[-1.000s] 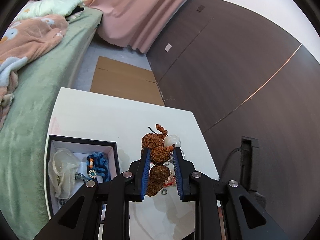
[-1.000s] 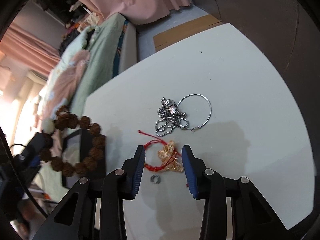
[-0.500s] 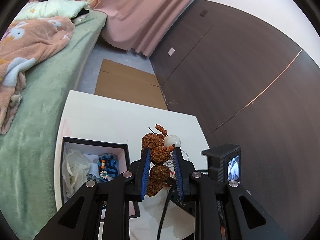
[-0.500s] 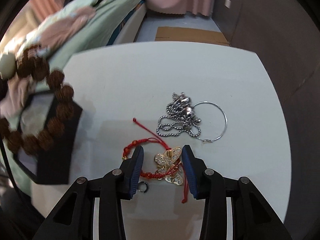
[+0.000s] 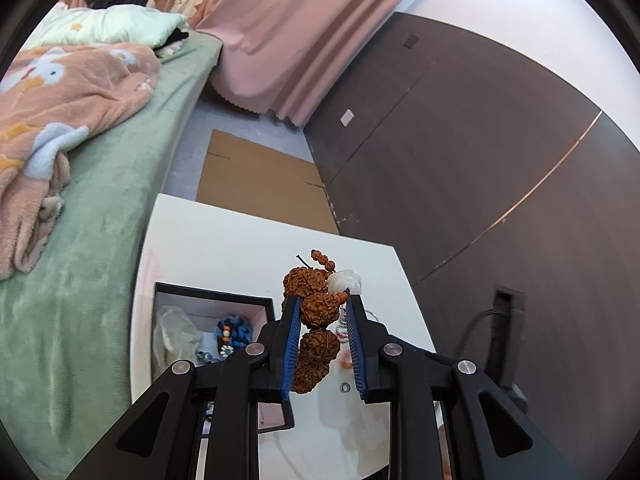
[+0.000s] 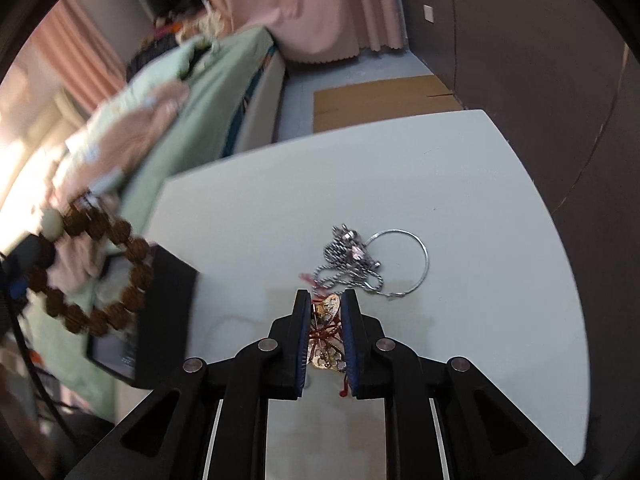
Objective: Organize jewelry
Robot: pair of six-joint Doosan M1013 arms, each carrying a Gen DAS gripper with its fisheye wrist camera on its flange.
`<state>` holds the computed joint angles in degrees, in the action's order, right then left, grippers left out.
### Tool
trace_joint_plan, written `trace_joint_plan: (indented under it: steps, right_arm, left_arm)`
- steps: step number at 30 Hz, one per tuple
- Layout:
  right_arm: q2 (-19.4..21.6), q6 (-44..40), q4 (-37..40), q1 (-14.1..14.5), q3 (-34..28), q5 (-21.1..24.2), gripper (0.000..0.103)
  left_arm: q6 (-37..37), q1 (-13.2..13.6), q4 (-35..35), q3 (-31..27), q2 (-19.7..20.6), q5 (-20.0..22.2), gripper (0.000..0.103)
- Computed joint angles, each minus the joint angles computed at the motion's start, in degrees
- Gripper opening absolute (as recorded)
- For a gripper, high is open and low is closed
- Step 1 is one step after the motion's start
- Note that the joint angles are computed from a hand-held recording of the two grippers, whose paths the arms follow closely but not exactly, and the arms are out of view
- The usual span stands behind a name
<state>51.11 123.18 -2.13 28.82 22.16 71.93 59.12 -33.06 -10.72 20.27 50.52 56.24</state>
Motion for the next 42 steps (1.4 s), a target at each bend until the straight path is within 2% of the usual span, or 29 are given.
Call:
trace_joint_plan:
  steps: [1,3,4,8,11,13,14,15,17,19,22,23,25,29,31,32,34,38,39,41,42]
  right_arm:
    - [0.3,0.8,1.1,-0.1,-0.4,-1.6,0.016]
    - [-1.5,1.3,3.8,-0.5,2.9,-6.1,0.016]
    - [-3.1,1.3,5.9,-0.7,6.0,-10.2,0.016]
    - [-6.0,-0.1,12.6,-1.3,12.0,-21.1,0.016]
    - [-7.6,-1.5,15.5,-1.3,15.4,-27.7,0.016]
    - [-7.9,-0.6,13.4,-0.8,16.0,-29.9,0.017]
    - [-7.9,1.1,9.9,-0.3,15.8,-30.1,0.017]
    - [-7.3,2.7,6.3,0.1,14.5,-28.4,0.017]
    - [-4.2,3.8,1.6,0.9,8.5,-19.7,0.017]
    - [-1.2,3.8,2.8,0.6,3.3,-12.3,0.017]
    - [4.7,7.7,5.1,-0.4,-7.0,1.7,0.017]
    - [5.4,8.8,6.2,-0.8,-8.1,3.4,0.017]
    - [4.6,10.9,8.2,-1.7,-6.0,3.8,0.017]
    - [2.3,11.0,9.3,-2.1,-1.2,1.1,0.017]
    - [3.1,10.6,9.8,-2.0,-2.9,2.1,0.022]
    - [3.4,10.3,10.3,-2.0,-3.4,2.3,0.028]
    - [2.5,9.8,10.1,-1.9,-1.7,0.9,0.031]
    - [3.6,9.0,8.8,-1.7,-3.9,1.7,0.048]
    - [3.9,9.1,8.0,-1.7,-4.6,2.1,0.048]
    - [6.8,9.4,5.9,-1.3,-10.4,5.9,0.048]
    - [7.3,9.5,5.2,-1.3,-11.5,6.5,0.048]
  left_arm:
    - [-0.3,0.1,0.3,0.7,-0.4,-0.3,0.024]
    - [-0.8,0.2,0.8,1.5,-0.8,-0.6,0.024]
    - [-1.0,0.3,1.1,2.0,-1.1,-0.8,0.024]
    - [-1.6,0.6,1.7,3.7,-1.9,-1.3,0.024]
    - [-1.8,0.7,1.9,4.7,-2.4,-1.6,0.024]
    - [-1.9,0.7,2.0,5.1,-2.6,-1.8,0.024]
    - [-1.9,0.8,2.0,5.3,-2.7,-1.8,0.024]
    - [-1.9,0.8,2.0,5.3,-2.7,-1.9,0.024]
    - [-1.9,0.8,2.0,5.3,-2.7,-1.8,0.024]
    - [-1.8,0.8,1.8,5.3,-2.7,-1.8,0.024]
    - [-1.7,0.9,1.7,5.3,-2.6,-1.7,0.024]
    - [-1.7,0.9,1.7,4.9,-2.4,-1.4,0.024]
    - [-1.7,1.0,1.5,4.2,-2.0,-0.9,0.024]
    - [-1.9,1.0,1.2,2.6,-1.0,0.3,0.024]
    - [-1.8,1.0,0.9,1.8,-0.6,0.7,0.024]
    - [-1.7,0.9,0.9,1.4,-0.3,1.0,0.024]
    - [-1.5,0.9,1.0,0.6,0.1,1.5,0.024]
    - [-1.9,0.8,1.3,-0.2,0.5,2.1,0.024]
    - [-2.1,0.8,1.4,-0.4,0.6,2.3,0.024]
    - [-2.2,0.8,1.7,-0.6,0.7,2.5,0.024]
    - [-2.2,0.8,1.8,-0.6,0.7,2.6,0.024]
